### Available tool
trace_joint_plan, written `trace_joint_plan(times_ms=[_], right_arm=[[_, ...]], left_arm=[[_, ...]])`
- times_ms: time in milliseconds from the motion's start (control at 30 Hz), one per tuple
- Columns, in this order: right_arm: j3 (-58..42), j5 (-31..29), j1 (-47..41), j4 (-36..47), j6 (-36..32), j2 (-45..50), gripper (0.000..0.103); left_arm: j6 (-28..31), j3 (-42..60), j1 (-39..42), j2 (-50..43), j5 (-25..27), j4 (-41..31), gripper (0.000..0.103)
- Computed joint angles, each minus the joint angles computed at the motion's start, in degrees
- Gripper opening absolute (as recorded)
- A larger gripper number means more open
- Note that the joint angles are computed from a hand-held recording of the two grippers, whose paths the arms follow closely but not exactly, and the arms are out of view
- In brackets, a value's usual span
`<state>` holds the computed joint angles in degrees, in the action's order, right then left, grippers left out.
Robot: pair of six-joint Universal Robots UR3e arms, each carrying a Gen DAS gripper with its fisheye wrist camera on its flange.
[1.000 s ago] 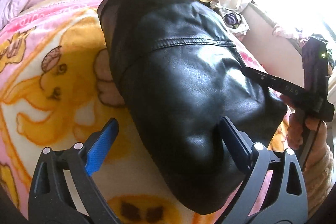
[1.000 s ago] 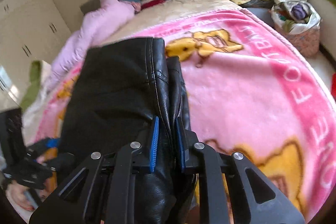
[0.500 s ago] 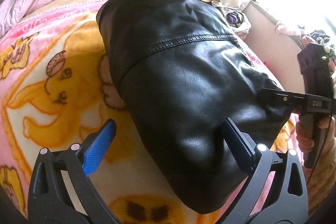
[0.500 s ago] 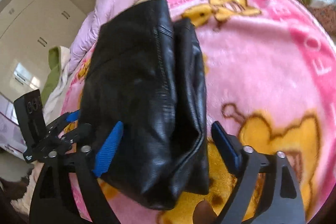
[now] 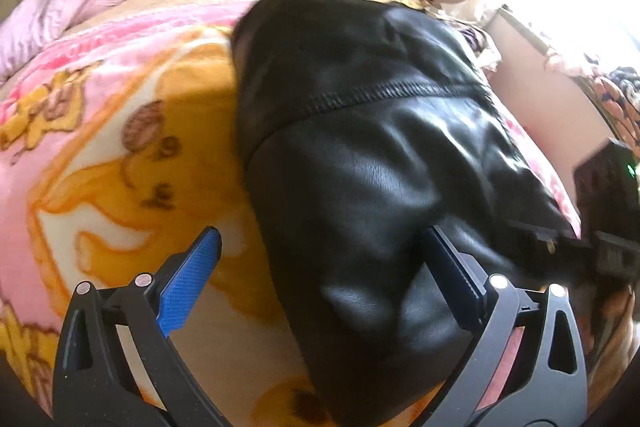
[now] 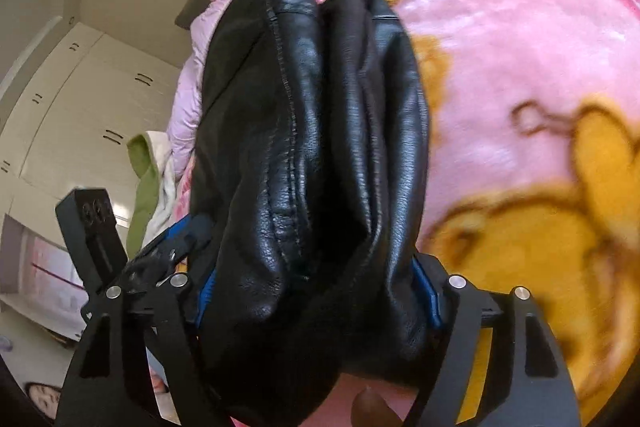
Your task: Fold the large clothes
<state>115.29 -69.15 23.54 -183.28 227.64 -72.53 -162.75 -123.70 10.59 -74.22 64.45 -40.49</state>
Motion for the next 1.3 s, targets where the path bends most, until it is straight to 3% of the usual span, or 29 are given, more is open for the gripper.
trace_joint_plan(times_ms=[100, 267, 400, 467, 533, 733, 800, 833, 933, 1100, 1300], right_arm=[[-6.46, -8.64, 5.23, 5.35, -0.37, 2.27, 0.073], [-10.89, -11.48, 4.25, 21.79, -2.54, -3.00, 0.087], [-12.63, -23.09, 4.84, 29.50, -4.79, -11.04, 0.096], [-12.82, -23.34, 3.10, 28.78, -4.88, -12.31, 0.096], [-14.50, -19.95, 0.31, 29.46, -5.84, -11.26, 0.096], [-34.63, -17.45, -1.80, 38.03, -7.85, 5.41, 0.095], [-38.09, -16.13, -1.43, 37.89, -8.28, 9.14, 0.069], [-40.18, -14.61, -1.14, 37.65, -9.53, 10.73, 0.034], [-44.78, -18.63, 2.93, 36.90, -13.12, 12.65, 0.017], [-42.93, -19.23, 5.64, 24.23, -13.70, 11.85, 0.015], [-26.97, -16.65, 1.12, 14.79, -9.82, 7.26, 0.015]], left_arm=[[0.57, -0.18, 2.31, 0.79, -0.42, -1.97, 0.094], [1.43, -1.02, 3.15, 1.70, -3.60, -4.66, 0.094], [0.32, -0.90, 0.81, 1.75, -1.14, -2.44, 0.094], [0.19, -0.86, 0.81, 1.69, -1.49, -2.95, 0.094], [0.33, -1.02, 0.89, 1.79, -1.69, -3.18, 0.094], [1.44, -0.22, 1.16, 2.18, -1.50, -4.32, 0.094], [1.64, 0.11, 1.06, 2.29, -1.39, -4.73, 0.094], [1.72, 0.19, 1.16, 2.34, -1.39, -4.85, 0.094], [0.96, 0.98, 1.06, 2.36, -0.11, -4.61, 0.094], [1.62, 1.10, 3.99, 4.80, -2.94, -5.53, 0.094], [2.19, 0.78, 2.36, 1.80, -1.78, -4.13, 0.094]])
